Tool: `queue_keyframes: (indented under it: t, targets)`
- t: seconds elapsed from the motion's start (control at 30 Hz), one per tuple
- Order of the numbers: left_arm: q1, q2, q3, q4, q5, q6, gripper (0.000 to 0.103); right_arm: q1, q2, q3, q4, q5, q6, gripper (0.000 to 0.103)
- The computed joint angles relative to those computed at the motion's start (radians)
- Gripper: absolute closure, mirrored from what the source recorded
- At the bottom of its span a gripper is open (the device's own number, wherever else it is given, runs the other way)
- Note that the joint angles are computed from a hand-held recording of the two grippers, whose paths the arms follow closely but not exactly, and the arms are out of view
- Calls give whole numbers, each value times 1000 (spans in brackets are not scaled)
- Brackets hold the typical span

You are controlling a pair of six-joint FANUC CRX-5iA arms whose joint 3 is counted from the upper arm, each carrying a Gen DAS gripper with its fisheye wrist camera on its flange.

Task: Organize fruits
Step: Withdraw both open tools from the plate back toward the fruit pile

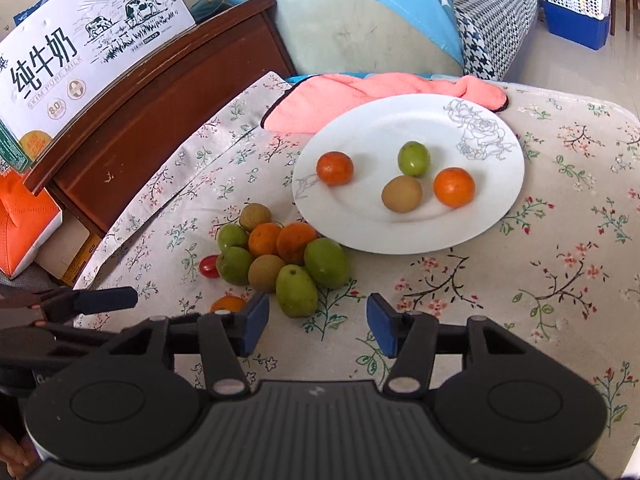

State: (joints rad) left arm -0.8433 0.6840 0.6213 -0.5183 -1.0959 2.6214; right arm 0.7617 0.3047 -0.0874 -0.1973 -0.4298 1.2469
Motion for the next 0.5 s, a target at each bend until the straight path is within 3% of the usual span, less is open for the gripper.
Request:
queue_keyframes:
  t: [0.5]
  targets:
    - [-15,37,44,-23,-34,-42,5,23,58,40,29,8,-35,61]
